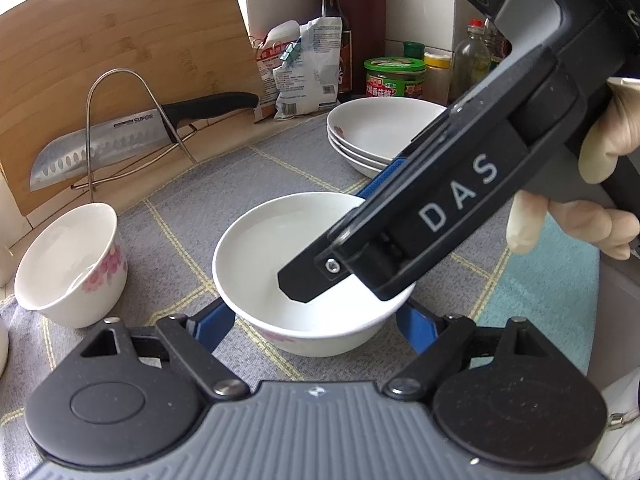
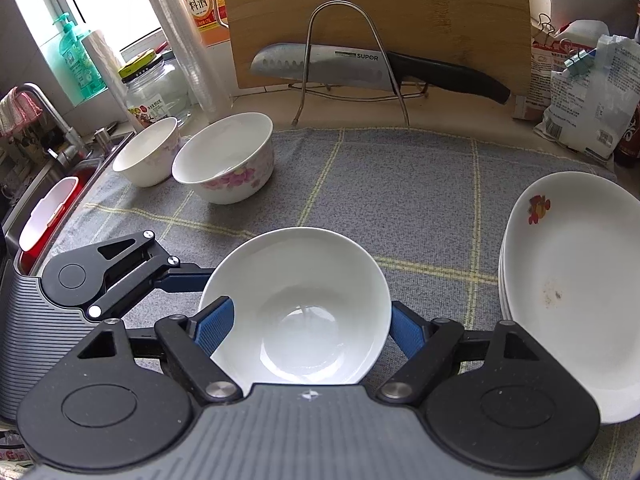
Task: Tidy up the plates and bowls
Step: 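Lift the white bowl with the right tool and carry it toward the plate stack, then lower the bowl onto the towel beside the plates and open the right tool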
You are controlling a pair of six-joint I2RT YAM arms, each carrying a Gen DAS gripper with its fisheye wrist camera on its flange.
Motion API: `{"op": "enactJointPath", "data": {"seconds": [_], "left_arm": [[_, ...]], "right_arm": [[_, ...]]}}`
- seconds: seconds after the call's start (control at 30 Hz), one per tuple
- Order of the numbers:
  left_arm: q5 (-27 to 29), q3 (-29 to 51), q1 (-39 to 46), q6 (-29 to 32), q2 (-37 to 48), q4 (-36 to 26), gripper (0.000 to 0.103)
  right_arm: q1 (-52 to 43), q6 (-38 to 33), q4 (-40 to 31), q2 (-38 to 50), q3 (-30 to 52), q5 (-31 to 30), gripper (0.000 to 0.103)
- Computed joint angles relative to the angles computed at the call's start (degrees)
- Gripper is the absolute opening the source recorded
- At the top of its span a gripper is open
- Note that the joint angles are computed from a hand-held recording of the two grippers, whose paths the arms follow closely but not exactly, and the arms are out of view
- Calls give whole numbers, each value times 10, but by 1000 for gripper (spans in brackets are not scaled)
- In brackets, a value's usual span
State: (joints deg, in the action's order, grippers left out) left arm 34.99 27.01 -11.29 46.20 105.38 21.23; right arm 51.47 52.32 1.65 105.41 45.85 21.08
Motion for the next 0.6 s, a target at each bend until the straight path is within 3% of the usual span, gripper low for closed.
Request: {"op": "enactJointPath", "data": {"seconds": [0.2, 0.3, 0.33, 0.6], "left_arm": [[9, 1, 4, -7, 8, 7, 88], [23, -9, 13, -11, 12, 31, 101], [32, -9, 19, -8, 11, 27, 101], [38, -24, 89, 39, -33, -44, 102]], "right_arm": [[2, -7, -4, 5, 7, 4, 88], [5, -3, 3, 5, 5, 9, 98], [8, 3, 2, 4, 4, 18, 103], [25, 22, -30, -16, 1, 46, 103]]}}
